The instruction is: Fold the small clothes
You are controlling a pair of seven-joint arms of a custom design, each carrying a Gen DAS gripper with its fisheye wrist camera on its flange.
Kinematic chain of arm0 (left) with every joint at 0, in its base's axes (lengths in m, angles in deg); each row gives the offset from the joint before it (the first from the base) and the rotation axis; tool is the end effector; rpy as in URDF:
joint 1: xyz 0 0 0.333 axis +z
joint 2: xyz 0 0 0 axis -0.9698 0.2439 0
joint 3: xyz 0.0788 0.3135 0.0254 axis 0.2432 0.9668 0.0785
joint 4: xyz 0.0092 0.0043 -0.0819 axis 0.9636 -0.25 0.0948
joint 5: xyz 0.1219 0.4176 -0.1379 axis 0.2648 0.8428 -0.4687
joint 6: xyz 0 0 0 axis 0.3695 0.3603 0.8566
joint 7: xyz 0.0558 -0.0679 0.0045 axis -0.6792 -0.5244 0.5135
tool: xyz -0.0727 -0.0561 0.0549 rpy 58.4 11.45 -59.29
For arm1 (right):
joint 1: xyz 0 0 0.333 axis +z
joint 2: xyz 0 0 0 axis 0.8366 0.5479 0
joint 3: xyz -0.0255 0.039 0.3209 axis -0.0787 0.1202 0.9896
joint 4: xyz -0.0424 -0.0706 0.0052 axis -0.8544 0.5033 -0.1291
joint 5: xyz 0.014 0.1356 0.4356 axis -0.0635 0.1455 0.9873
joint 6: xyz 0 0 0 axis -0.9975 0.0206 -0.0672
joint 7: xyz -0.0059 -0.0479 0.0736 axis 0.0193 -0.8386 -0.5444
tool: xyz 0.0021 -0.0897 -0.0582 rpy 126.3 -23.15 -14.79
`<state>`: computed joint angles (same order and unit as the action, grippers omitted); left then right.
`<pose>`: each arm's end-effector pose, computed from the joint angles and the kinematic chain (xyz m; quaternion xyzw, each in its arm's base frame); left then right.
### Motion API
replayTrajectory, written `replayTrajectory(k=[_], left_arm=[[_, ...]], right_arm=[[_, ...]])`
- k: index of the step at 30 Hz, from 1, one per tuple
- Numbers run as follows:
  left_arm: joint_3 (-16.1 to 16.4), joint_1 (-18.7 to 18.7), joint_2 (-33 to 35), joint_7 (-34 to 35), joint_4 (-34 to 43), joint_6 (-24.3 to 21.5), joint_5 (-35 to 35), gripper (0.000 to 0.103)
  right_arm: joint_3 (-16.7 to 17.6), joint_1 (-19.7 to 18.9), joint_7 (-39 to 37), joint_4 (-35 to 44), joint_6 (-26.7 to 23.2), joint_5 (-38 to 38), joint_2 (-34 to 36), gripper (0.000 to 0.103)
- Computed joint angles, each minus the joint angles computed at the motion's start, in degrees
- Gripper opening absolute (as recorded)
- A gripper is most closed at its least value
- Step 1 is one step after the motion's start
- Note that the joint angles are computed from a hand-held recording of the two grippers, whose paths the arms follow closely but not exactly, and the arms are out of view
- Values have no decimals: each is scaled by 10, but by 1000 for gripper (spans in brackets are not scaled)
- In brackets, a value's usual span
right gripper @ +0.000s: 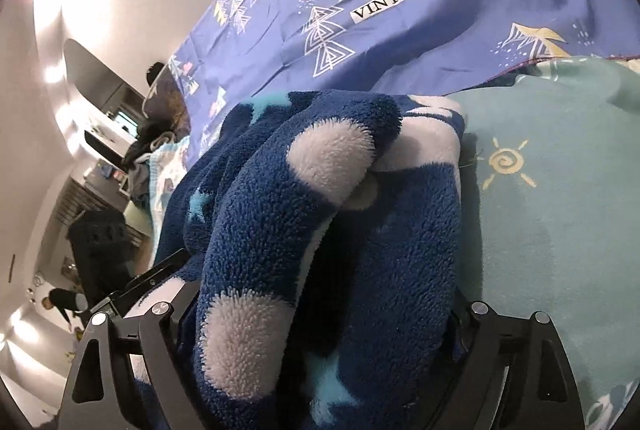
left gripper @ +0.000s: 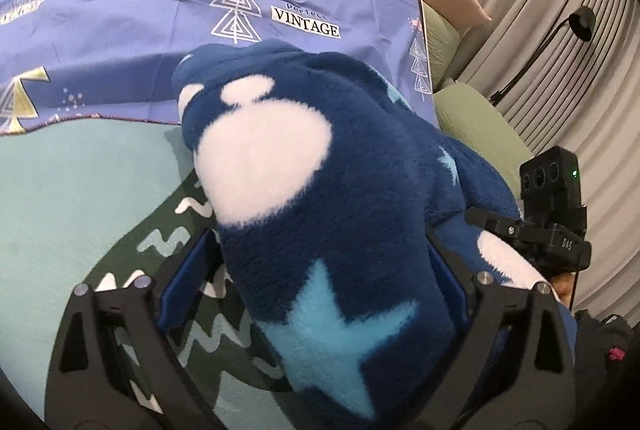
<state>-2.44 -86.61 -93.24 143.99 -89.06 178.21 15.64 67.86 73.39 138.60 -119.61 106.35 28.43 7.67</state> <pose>0.5836 -0.1844 0.5119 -0.5338 0.7307 -0.4252 0.0169 0.6129 0.1981 0.4801 -0.5953 0.6737 0.0460 0.4355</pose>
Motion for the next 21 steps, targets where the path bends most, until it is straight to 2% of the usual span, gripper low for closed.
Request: replayTrajectory(k=[6,11,13,16,21], left_arm=[[-7,-8,-16,-22,-18,54,23,98],[-5,-5,-60,-90,-41,51,86,97],[-2,-7,-87,-95,-58,52,111,97],[1,-11,-133,-96,-87,53,154,97],[17,-41,-233,-83,-147,40,174,97]], right_arm=[[2,6,115,-22,27,-104,-22,95],[-1,9,246,-98,46,-224,-101,95],[11,-5,324,-126,43,-308,-136,95],[53,-44,447,-158,19,-448,-191,94],[115,-69,581,-200,-46,-592,-299,94]])
